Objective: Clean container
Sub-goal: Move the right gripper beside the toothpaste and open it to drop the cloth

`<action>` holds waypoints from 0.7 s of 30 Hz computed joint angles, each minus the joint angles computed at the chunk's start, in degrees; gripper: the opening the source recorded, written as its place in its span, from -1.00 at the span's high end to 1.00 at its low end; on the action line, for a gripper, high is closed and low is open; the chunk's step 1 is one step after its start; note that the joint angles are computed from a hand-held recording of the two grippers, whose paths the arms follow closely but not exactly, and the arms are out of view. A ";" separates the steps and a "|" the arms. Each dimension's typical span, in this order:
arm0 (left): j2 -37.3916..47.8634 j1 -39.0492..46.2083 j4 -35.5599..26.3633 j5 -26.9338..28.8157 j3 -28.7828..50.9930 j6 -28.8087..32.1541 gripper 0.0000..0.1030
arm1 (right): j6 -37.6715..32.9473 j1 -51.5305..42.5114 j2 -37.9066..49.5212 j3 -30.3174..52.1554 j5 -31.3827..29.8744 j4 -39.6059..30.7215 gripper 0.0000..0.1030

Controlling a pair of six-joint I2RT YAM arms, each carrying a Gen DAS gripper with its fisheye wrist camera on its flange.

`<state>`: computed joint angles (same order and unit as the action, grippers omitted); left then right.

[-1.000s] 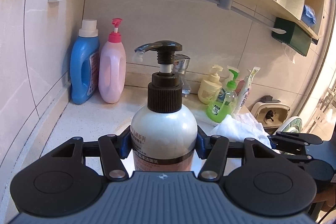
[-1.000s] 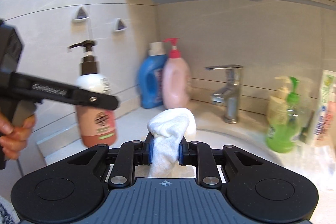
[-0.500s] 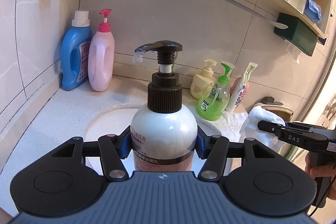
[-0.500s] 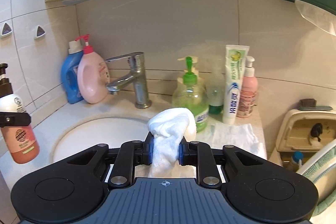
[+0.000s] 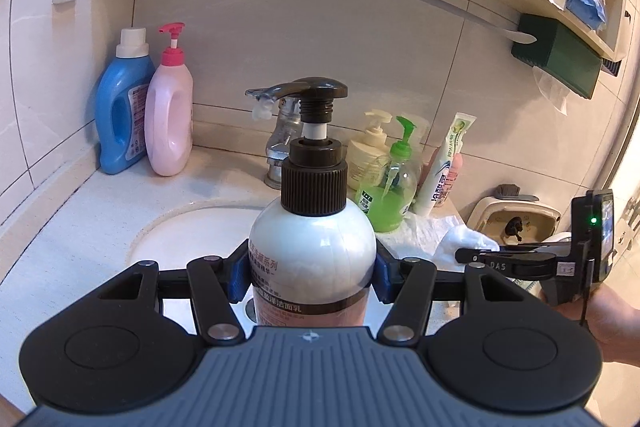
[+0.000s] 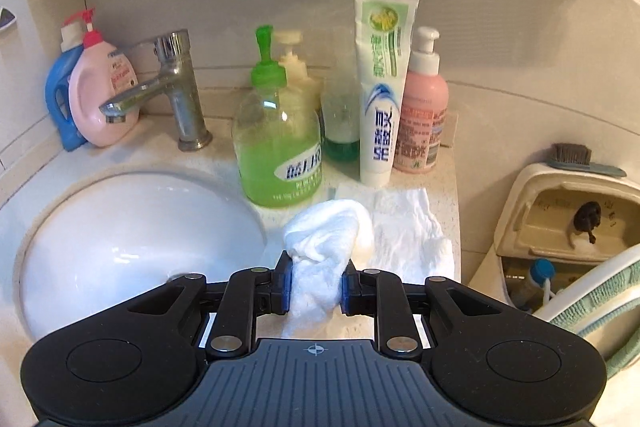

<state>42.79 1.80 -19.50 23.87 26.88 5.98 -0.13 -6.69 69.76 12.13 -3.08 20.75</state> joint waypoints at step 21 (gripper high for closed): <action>-0.96 -15.98 7.07 -14.21 -5.44 -6.10 -0.25 | -10.32 -14.13 -19.15 0.50 -16.63 -21.47 -0.18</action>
<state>41.83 -14.18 -12.43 9.66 21.44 -0.12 -10.45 -20.82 50.61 12.64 -19.71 -0.72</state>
